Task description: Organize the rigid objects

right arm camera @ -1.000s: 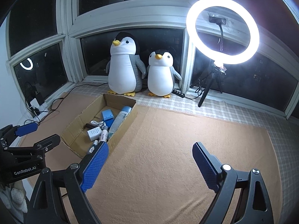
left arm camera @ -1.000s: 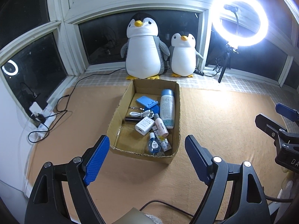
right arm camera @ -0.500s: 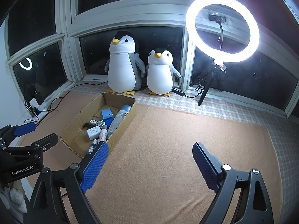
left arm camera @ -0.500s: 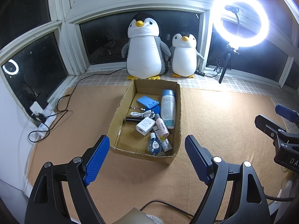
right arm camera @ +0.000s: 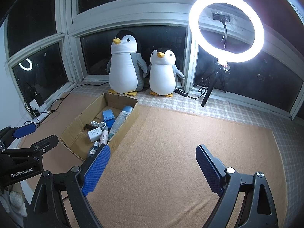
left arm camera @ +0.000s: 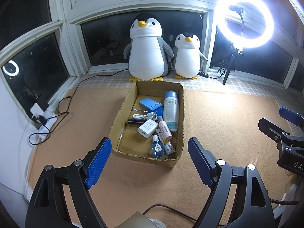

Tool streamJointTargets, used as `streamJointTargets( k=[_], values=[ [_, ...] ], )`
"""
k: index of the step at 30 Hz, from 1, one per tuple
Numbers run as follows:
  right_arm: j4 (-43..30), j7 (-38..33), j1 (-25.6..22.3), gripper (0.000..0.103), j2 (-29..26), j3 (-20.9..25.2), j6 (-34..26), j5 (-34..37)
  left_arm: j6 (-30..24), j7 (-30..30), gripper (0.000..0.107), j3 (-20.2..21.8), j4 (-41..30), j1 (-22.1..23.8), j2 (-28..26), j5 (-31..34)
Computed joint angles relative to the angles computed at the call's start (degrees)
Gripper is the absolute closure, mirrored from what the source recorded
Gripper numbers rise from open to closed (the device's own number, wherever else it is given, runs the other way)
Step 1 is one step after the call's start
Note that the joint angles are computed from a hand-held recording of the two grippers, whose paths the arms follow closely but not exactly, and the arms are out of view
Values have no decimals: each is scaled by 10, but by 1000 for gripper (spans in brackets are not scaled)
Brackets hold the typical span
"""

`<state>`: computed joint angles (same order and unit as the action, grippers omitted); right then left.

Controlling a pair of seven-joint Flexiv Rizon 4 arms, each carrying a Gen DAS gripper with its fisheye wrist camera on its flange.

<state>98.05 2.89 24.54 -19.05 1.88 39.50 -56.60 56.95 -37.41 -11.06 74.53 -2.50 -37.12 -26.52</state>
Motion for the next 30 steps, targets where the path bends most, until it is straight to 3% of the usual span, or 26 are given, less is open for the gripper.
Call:
streamJointTargets(
  k=[30],
  values=[
    [6, -1, -4, 14, -2, 0, 5, 10, -3, -6, 24, 2, -11, -4, -8, 6]
  ],
)
